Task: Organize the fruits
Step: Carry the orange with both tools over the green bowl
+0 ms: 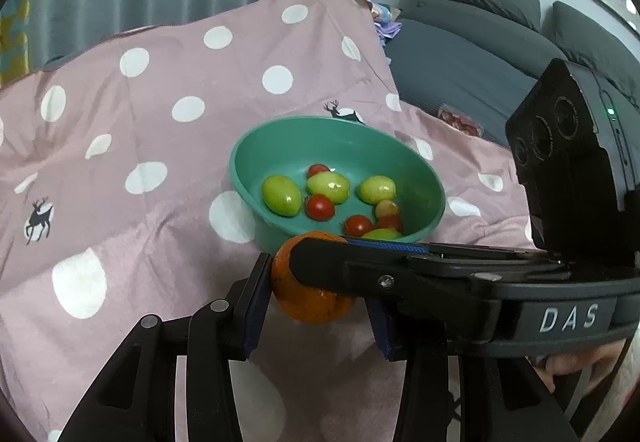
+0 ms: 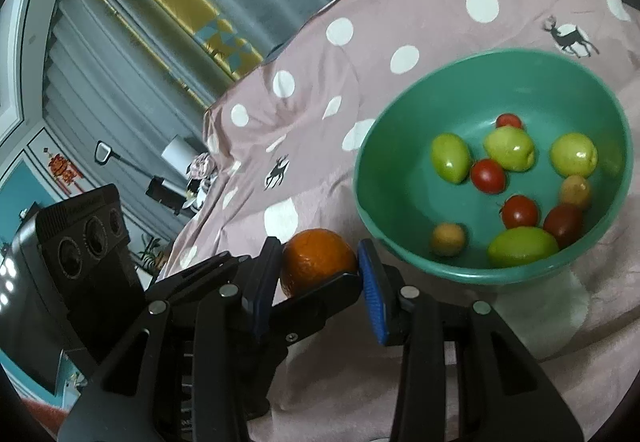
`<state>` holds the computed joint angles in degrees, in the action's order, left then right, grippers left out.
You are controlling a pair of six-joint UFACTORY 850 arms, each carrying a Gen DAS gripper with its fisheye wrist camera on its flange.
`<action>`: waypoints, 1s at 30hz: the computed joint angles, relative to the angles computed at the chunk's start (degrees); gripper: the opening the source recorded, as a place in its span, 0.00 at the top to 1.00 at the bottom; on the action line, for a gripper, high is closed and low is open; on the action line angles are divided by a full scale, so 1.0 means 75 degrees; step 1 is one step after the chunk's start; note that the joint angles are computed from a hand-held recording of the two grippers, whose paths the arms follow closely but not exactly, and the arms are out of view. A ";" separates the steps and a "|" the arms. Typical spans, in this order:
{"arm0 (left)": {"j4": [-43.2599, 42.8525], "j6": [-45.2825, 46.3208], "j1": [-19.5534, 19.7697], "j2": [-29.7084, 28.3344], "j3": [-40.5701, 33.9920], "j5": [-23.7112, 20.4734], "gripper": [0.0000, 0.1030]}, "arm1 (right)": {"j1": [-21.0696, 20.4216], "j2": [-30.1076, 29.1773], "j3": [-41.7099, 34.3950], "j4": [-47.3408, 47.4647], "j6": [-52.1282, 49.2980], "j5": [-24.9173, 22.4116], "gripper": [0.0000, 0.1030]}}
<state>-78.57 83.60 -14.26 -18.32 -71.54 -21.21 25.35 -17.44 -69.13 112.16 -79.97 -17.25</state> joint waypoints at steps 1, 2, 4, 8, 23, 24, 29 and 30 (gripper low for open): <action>-0.0006 -0.0041 -0.0055 0.0017 0.0003 0.0123 0.57 | 0.0013 0.0015 -0.0002 0.0076 -0.0062 0.0071 0.61; -0.0019 -0.0046 -0.0091 0.0023 0.0005 0.0210 0.57 | 0.0005 0.0031 0.0011 0.0177 -0.0159 0.0095 0.61; 0.0172 -0.0245 -0.0194 0.0037 -0.0023 0.0423 0.57 | -0.0016 0.0071 0.0057 0.0454 -0.0390 0.0095 0.61; 0.0617 -0.0592 -0.0330 0.0073 -0.0049 0.0602 0.57 | -0.0075 0.0201 0.0236 0.1031 -0.0951 -0.0024 0.61; 0.1649 -0.1530 -0.0594 -0.0308 -0.0769 0.0118 0.57 | -0.0503 0.0570 0.0581 0.1010 -0.0798 -0.0471 0.61; 0.1574 -0.1500 -0.0591 -0.0347 -0.0834 0.0084 0.57 | -0.0547 0.0559 0.0520 0.0736 -0.0613 -0.0475 0.61; 0.2179 -0.2317 -0.0634 -0.0834 -0.1535 -0.0089 0.57 | -0.0787 0.0295 -0.0003 -0.0960 0.0772 -0.0330 0.62; 0.2378 -0.2544 -0.0672 -0.0983 -0.1737 -0.0076 0.57 | -0.0844 0.0238 -0.0065 -0.1031 0.0887 -0.0332 0.62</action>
<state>-60.74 64.52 -19.31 -25.69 -84.57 -21.78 19.02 -15.65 -69.62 104.42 -73.32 -19.74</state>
